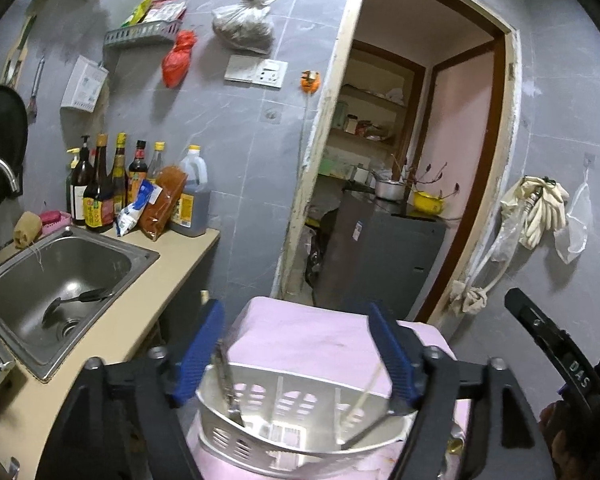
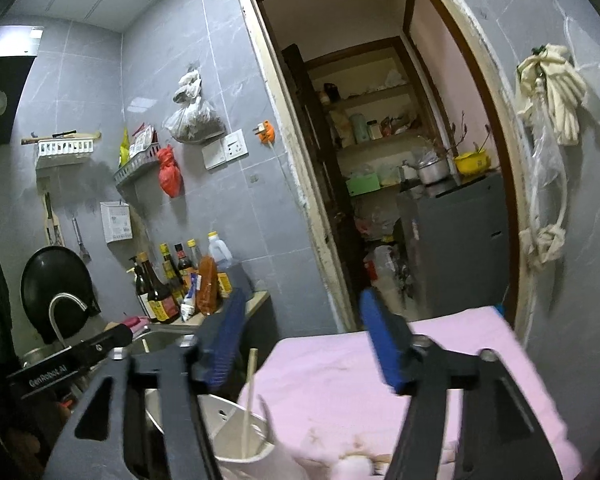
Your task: Organize utensils
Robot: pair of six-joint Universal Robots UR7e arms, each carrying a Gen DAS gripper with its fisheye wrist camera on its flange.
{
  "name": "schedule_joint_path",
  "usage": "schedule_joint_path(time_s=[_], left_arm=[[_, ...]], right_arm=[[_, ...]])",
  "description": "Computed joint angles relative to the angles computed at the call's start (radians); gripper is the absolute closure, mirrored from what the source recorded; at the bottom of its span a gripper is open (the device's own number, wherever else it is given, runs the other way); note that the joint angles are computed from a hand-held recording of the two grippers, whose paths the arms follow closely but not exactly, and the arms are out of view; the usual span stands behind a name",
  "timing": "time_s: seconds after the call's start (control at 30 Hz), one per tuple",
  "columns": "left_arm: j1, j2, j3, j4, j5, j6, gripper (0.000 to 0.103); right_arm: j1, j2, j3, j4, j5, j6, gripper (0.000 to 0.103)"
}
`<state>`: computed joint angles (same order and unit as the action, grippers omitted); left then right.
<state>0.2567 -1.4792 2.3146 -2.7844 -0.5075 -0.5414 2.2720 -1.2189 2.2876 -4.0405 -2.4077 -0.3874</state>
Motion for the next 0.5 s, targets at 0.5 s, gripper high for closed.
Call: schedule_joint_path(time_s=[0.5], left_arm=[[-0.162,0.146,-0.002,0.119,0.090,-0.249,0.002]], right_arm=[[0.038,-0.260,0.075,0.062,-0.164,-0.246,0.001]])
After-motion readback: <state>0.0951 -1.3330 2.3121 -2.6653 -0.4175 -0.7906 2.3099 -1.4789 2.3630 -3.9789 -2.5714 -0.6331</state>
